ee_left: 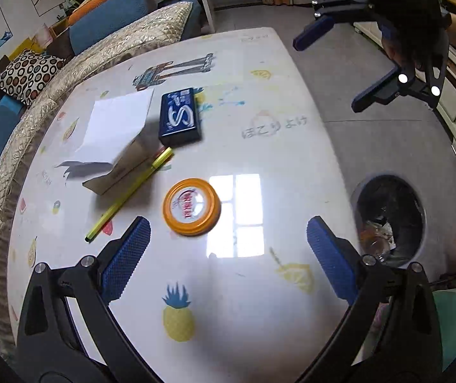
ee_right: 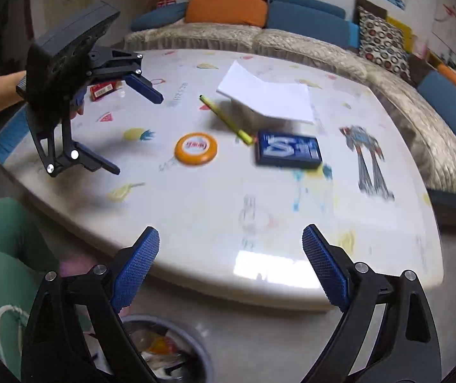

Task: Collect trash
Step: 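Move both tools back over the table toward the gum box and jar lid, then grasp the orange jar lid with the left tool while the right tool grasps the blue gum box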

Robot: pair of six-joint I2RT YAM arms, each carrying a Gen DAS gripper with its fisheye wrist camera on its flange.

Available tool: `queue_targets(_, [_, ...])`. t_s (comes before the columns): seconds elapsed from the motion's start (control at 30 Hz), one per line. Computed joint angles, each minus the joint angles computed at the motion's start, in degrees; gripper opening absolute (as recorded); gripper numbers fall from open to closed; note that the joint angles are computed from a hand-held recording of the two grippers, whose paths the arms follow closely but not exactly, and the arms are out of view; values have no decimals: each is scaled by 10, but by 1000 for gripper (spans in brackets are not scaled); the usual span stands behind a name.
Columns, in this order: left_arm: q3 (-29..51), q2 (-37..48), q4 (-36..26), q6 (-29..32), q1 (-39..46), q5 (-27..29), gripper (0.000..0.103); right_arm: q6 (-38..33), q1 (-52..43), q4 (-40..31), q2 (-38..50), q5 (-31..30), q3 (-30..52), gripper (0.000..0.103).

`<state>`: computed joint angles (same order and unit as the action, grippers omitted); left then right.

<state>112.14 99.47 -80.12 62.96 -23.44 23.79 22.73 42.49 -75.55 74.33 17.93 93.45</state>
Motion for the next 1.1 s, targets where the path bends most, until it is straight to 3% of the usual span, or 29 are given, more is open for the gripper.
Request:
queue_targets(0.07, [5, 20, 20, 8, 4, -5, 96, -65, -53, 15, 43, -29, 25, 90])
queue_targets(0.23, [80, 102, -21, 32, 6, 19, 96, -192, -146, 41, 124, -95, 77, 90])
queue_targets(0.47, [122, 160, -21, 25, -4, 26, 96, -302, -216, 57, 187, -151, 100, 90])
queue_targets(0.7, [158, 196, -60, 33, 0, 42, 97, -311, -292, 89, 220, -228, 85, 91])
queue_targets(0.9, [156, 201, -68, 48, 10, 70, 94, -284, -306, 101, 241, -240, 83, 94])
queue_targets(0.93, [154, 200, -64, 45, 11, 75, 93, -280, -305, 115, 234, -248, 72, 93])
queue_targets(1.0, [159, 203, -61, 41, 13, 83, 79, -267, -296, 117, 233, -258, 74, 93])
queue_targets(1.1, [169, 206, -63, 36, 17, 86, 66, -283, -268, 110, 230, -238, 87, 93])
